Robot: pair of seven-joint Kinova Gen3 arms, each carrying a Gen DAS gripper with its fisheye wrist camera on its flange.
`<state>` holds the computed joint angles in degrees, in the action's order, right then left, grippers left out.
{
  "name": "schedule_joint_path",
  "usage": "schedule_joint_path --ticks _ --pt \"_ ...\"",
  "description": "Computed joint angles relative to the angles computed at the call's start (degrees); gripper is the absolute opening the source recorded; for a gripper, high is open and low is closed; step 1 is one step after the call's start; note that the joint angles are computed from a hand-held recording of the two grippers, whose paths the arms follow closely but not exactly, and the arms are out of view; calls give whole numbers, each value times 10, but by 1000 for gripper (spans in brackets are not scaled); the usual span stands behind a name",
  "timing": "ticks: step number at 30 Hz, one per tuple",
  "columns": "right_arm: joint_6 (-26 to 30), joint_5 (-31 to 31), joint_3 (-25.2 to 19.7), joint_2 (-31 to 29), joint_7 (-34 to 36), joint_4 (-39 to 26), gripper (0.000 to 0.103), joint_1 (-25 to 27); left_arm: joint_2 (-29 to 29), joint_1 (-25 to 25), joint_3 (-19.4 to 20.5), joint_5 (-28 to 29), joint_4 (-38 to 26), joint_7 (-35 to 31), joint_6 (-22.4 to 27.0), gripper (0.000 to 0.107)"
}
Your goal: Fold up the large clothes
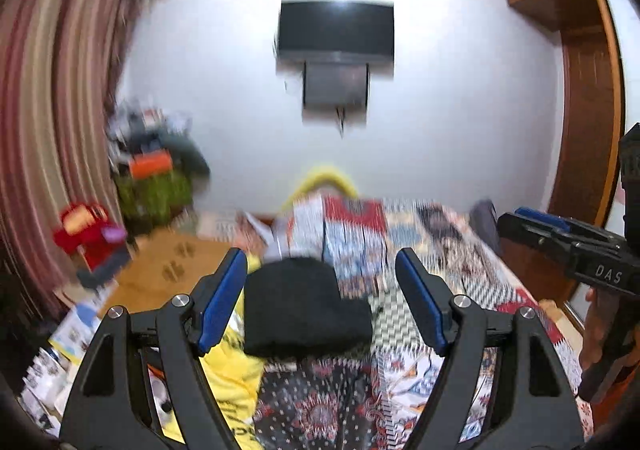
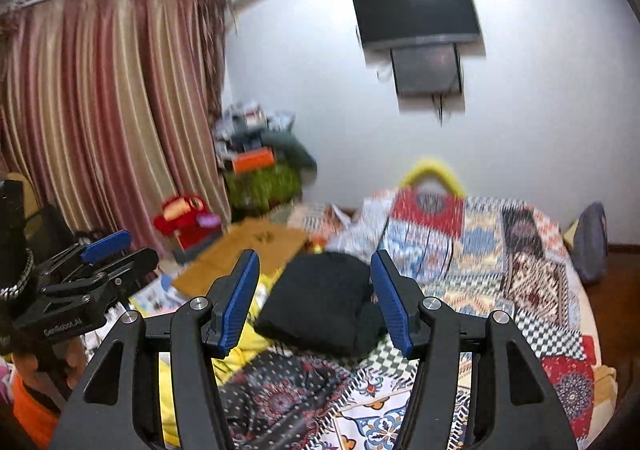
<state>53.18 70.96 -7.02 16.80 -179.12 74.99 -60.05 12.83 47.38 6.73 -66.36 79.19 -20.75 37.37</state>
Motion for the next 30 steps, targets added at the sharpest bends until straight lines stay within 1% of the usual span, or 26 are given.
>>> schedule_joint_path --ticks 1,2,3,4,5,6,7,8,9,11,12,13,14,15,19,21,26,28,30 --pt "9 23 1 2 -17 4 57 -10 -5 27 -17 -23 7 23 7 77" --pt "28 46 5 -3 -33 11 59 -31 -17 53 -26 -47 15 46 22 77" --pt "38 63 6 -3 -46 15 63 -41 -23 80 -41 -70 24 70 32 77" --pt "55 85 -1 0 -61 19 65 -47 -28 106 -56 -93 33 93 45 77" --pt "78 108 -2 1 -76 22 69 -63 -29 133 -68 -117 39 116 64 77" --pt "94 125 -7 4 -85 25 73 -69 -29 157 -80 -140 45 139 83 77" --pt "108 136 -11 7 -91 26 76 -74 -31 171 -82 -163 54 161 99 77" --pt "126 145 -14 12 -92 22 77 -81 -32 175 -72 -186 63 181 117 77" --pt "137 153 -16 14 -93 22 83 -87 -33 169 -55 -205 72 198 132 78" --pt "152 166 -18 17 -102 23 87 -92 -37 137 -2 -223 82 216 159 85" --pt "158 168 -19 19 -102 21 90 -94 -40 120 25 -230 88 227 171 91" --pt "162 169 -20 20 -102 21 95 -95 -42 102 51 -238 92 236 183 94" --pt "168 167 -20 23 -99 15 99 -96 -42 85 77 -246 97 245 199 95" --pt "172 165 -19 26 -100 11 103 -97 -42 76 93 -248 98 247 208 96" --pt "185 151 -13 37 -90 -8 103 -99 -42 71 105 -244 101 248 225 97" --pt "182 139 -10 38 -81 -14 103 -98 -45 67 107 -241 103 250 219 97" --pt "186 130 -4 37 -78 -12 103 -102 -47 62 112 -238 107 253 219 97" --pt "194 133 -5 34 -89 2 103 -110 -48 60 113 -236 109 253 213 97" --pt "195 133 -7 34 -87 1 103 -109 -47 61 114 -236 109 251 218 97"
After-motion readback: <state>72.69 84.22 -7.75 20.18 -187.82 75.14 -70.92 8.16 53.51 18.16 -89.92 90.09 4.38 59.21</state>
